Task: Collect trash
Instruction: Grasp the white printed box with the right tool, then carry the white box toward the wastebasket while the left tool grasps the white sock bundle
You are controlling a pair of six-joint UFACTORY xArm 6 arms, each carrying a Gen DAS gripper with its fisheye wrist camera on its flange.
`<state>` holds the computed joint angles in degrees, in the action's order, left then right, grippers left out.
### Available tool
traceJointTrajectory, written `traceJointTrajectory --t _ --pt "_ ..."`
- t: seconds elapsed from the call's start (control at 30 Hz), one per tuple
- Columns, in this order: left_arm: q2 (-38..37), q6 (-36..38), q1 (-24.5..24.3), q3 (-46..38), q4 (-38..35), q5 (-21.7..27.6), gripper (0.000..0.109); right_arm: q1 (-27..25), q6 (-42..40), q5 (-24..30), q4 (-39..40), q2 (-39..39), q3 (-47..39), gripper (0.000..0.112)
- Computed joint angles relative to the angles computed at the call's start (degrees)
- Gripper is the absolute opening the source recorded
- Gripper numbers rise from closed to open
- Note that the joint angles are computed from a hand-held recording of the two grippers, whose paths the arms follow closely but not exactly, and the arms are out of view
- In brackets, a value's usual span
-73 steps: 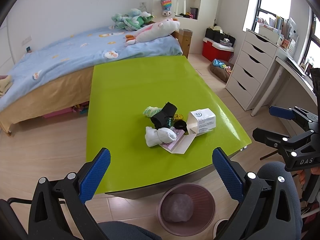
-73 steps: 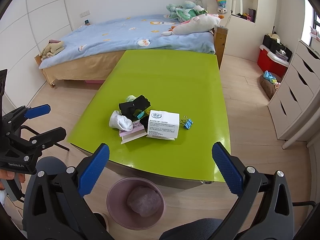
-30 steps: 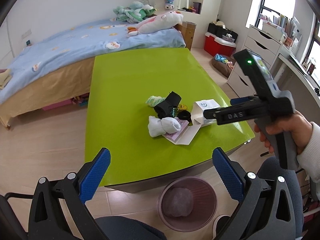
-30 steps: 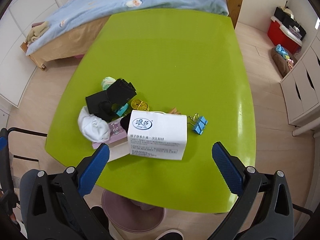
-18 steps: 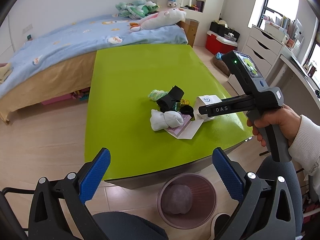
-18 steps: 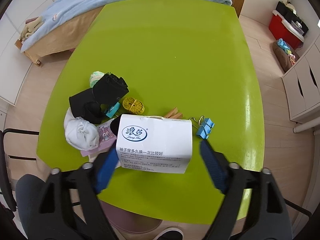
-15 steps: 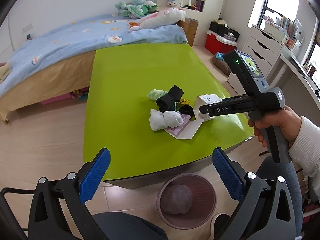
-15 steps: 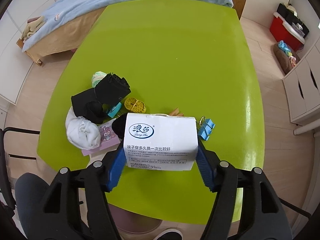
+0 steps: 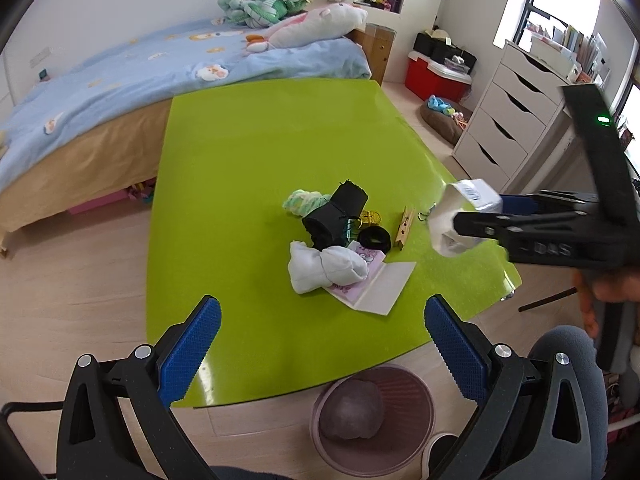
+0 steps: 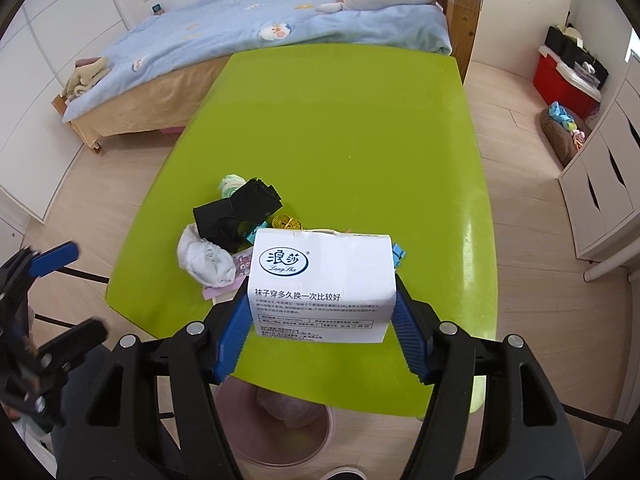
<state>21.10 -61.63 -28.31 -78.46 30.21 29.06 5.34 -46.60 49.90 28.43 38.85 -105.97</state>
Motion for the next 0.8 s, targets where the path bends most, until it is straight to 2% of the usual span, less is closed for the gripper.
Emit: traceJointTrajectory --t 0.23,0.4,0.6,0.67,0.73,0.8 --pt "8.36 11.81 2.26 -8.30 -13.88 0.35 0.098 -1.21 -2.76 -1.67 2.42 -4.93 6.02 0.064" --pt "13.54 16.99 3.44 -13.91 -22.02 3.20 0.098 -2.00 -3.60 -2.18 2.64 -6.84 8.68 0.064" --pt "15.67 18.63 3.64 -15.88 -23.66 3.78 0.096 -2.52 -4.11 -2.21 2.62 -7.81 10.14 0.064" --pt "16.07 18.87 3.66 -16.18 -24.18 4.02 0.083 -2.50 -4.20 -2.12 2.69 -7.90 10.23 0.064" --pt "16.23 19.69 3.79 -16.09 -25.57 4.00 0.064 -2.40 -4.37 -2.23 2.76 -7.99 10.47 0.064" --pt "15.77 19.88 3.72 -15.43 -25.19 3.66 0.053 -2.35 -4.65 -2.21 2.98 -7.97 10.52 0.064"
